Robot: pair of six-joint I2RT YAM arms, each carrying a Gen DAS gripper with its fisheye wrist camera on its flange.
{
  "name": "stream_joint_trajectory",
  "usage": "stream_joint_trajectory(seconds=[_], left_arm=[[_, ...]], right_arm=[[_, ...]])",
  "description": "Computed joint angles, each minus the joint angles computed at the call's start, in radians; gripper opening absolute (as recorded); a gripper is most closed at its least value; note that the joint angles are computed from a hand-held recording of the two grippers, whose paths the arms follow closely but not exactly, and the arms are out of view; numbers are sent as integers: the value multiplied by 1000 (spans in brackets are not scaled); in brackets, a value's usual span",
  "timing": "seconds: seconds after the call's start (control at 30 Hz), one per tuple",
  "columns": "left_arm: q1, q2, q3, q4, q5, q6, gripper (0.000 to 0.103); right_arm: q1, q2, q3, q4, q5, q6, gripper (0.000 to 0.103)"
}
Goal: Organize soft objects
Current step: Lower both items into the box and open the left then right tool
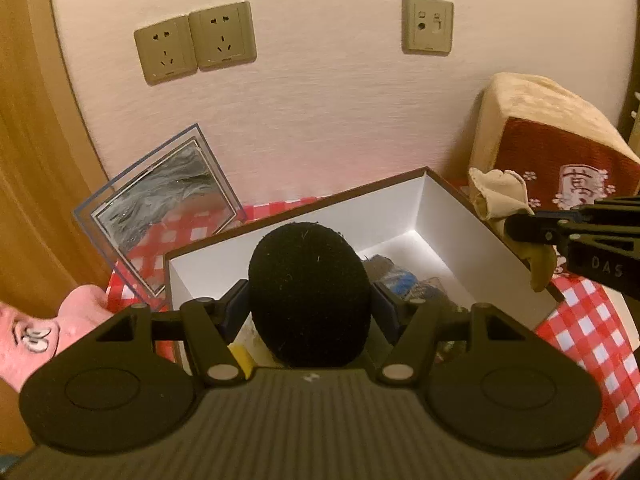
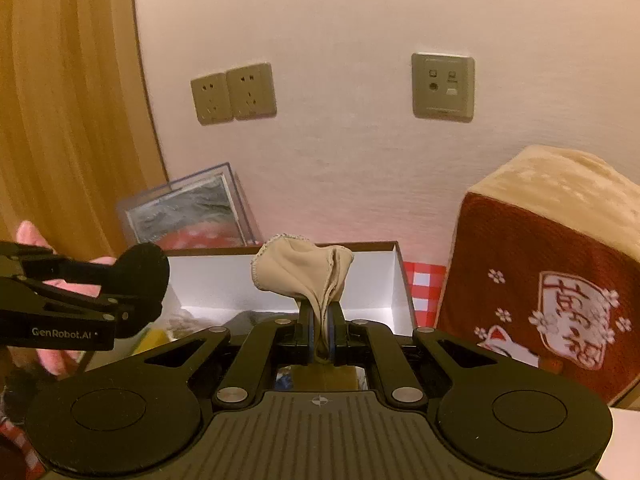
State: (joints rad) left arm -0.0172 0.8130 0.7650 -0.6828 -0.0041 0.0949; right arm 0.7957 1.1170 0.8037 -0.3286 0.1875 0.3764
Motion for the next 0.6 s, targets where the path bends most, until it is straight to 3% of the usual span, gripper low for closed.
stream_joint_trajectory(seconds=[0.27, 0.6], left_arm=[[25, 165, 23, 116, 13, 27, 63], [60, 268, 36, 189, 59, 22, 66]], right_arm=[[-74, 153, 38, 80, -60, -37, 7], [-135, 233, 51, 133, -107, -31, 7]])
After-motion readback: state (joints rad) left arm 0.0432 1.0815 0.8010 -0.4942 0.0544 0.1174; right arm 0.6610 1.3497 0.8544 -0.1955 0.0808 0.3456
